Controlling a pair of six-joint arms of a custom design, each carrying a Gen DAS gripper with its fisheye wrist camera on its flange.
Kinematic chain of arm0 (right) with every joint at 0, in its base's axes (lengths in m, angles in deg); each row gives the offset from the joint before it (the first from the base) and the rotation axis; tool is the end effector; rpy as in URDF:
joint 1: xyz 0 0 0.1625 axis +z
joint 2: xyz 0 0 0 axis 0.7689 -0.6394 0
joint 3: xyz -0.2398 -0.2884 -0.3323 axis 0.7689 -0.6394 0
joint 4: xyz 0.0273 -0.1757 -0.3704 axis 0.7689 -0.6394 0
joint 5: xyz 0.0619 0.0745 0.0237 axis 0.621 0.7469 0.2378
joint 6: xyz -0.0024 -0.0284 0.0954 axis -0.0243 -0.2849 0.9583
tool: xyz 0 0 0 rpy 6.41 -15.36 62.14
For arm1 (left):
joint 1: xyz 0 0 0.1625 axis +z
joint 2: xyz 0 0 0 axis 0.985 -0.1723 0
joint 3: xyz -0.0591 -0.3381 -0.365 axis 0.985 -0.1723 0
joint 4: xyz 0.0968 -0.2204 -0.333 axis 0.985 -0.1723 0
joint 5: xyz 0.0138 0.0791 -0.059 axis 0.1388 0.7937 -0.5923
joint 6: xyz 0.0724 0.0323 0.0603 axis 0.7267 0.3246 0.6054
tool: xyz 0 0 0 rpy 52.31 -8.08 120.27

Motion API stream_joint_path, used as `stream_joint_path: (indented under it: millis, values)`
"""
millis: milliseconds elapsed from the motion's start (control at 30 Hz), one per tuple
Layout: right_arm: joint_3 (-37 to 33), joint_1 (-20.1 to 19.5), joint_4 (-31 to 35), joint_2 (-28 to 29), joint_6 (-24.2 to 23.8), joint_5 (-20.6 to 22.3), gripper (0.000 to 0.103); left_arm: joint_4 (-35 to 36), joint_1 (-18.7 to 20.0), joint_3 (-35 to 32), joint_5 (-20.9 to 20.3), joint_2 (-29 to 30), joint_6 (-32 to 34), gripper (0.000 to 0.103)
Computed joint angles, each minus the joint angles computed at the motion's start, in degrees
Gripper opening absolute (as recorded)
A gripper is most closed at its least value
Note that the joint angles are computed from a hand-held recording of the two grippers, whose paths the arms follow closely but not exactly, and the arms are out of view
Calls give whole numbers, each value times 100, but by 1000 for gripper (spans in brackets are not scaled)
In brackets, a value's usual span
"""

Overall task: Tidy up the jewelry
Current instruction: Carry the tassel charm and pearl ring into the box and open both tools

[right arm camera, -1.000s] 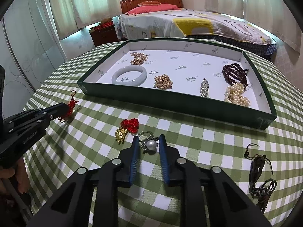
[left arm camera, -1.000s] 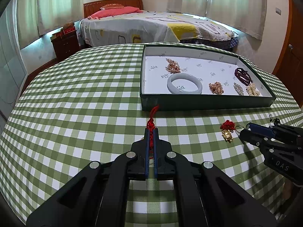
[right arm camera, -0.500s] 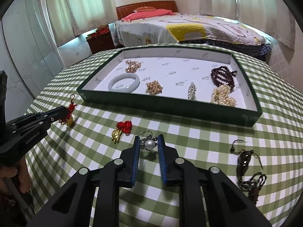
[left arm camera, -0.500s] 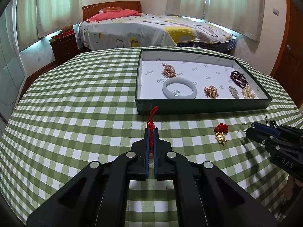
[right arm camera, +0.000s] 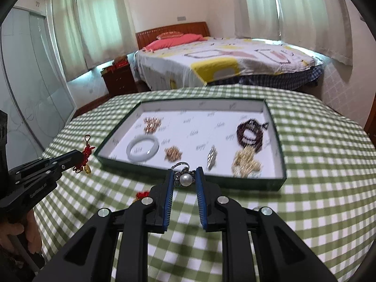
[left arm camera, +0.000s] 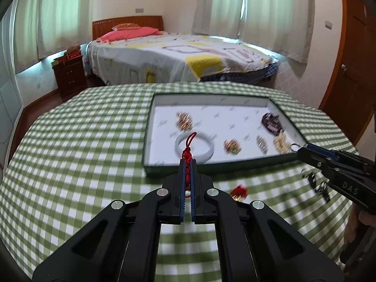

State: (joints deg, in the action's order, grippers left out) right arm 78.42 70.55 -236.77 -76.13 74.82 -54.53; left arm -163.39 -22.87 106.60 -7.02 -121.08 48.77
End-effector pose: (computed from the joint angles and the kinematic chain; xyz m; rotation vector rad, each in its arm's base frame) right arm 0.3800 -0.5147 0.0840 0.3450 -2.3307 1.0676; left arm -0.1340 -0.5577 0.3605 0.8377 2.3666 -0.8671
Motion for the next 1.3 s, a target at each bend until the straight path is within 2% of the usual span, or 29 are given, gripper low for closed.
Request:
stream_joint_path:
  millis: [400,633,800,1000,1167,1300]
  values:
    - [-645,-142,-334,-1,-794,42,20,-568,-213,-648,-427,707,584,4]
    - [-959,-317,-384,48,-1096,142,20,-651,-165,-1237,-594,1277,755,4]
    - [-1080,-560,-33,122,-953,215,20,-292,25,-1552,-509,1680,648,4]
    - [-1182,-812,510,237,-686,242,19,196,241,-1866,-223,2116,495,4]
    - [-1272,-931,897,303,-450,192,20,569,307,-2104,-36,2320,342,4]
    - [-1320,-989,1135,307,-272,153,20,578,300,-2141,19,2360,350,4]
